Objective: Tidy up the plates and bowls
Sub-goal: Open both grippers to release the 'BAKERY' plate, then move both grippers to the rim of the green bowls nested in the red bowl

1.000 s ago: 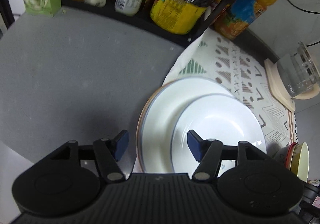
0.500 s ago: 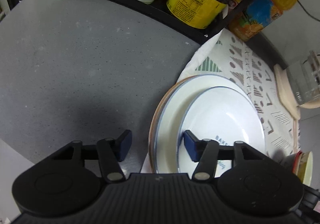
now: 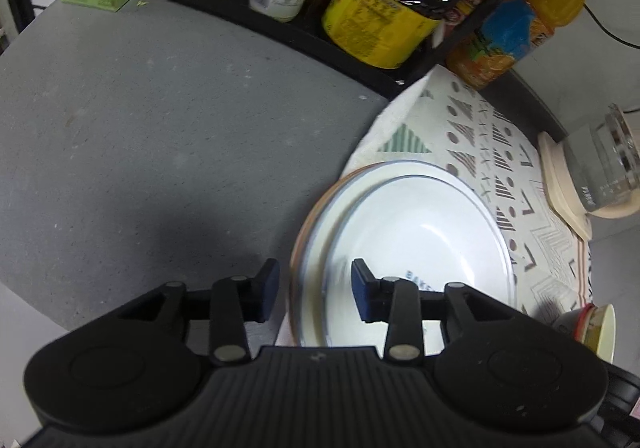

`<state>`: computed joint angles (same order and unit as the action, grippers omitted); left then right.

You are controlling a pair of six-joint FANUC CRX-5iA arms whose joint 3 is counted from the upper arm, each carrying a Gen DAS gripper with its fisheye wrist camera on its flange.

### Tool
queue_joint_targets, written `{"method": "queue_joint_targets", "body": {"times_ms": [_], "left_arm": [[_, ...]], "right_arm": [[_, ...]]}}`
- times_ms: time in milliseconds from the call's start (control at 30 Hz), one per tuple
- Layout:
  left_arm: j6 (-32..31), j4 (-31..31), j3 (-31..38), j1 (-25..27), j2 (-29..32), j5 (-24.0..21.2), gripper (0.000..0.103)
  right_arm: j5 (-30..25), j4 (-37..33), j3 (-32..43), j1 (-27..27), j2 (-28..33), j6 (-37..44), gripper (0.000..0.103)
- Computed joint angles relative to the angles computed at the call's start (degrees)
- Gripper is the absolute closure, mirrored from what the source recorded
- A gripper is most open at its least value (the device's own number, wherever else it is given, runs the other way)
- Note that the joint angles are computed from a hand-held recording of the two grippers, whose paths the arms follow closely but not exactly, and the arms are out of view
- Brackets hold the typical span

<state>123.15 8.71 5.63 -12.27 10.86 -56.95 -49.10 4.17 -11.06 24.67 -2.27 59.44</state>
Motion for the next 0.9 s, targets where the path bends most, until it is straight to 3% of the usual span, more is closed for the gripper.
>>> {"method": "queue_joint_targets", "body": {"times_ms": [133, 233, 433, 900], "left_arm": [[-1.32, -0.29, 2.14, -0.64, 0.68, -0.92, 0.05], [-1.96, -1.03, 3.7, -1.48, 0.9, -1.28, 0.039], [-4.13, -0.54, 6.27, -2.85, 1.19, -1.19, 0.029], [-8.0, -0.06, 13.81, -7.47, 4.28, -1.05, 0.025]], "right_arm": [[0.77, -0.42, -0.26, -0.21, -2.24, 0.2, 0.055], [1.78, -0.02, -0.85, -0.16, -4.34, 0.36, 0.05], [4.69, 4.04, -3.31, 0.11, -8.46, -2.36, 0.032], [7.69, 12.16, -9.1, -1.65, -17.33, -10.05, 0.015]]}}
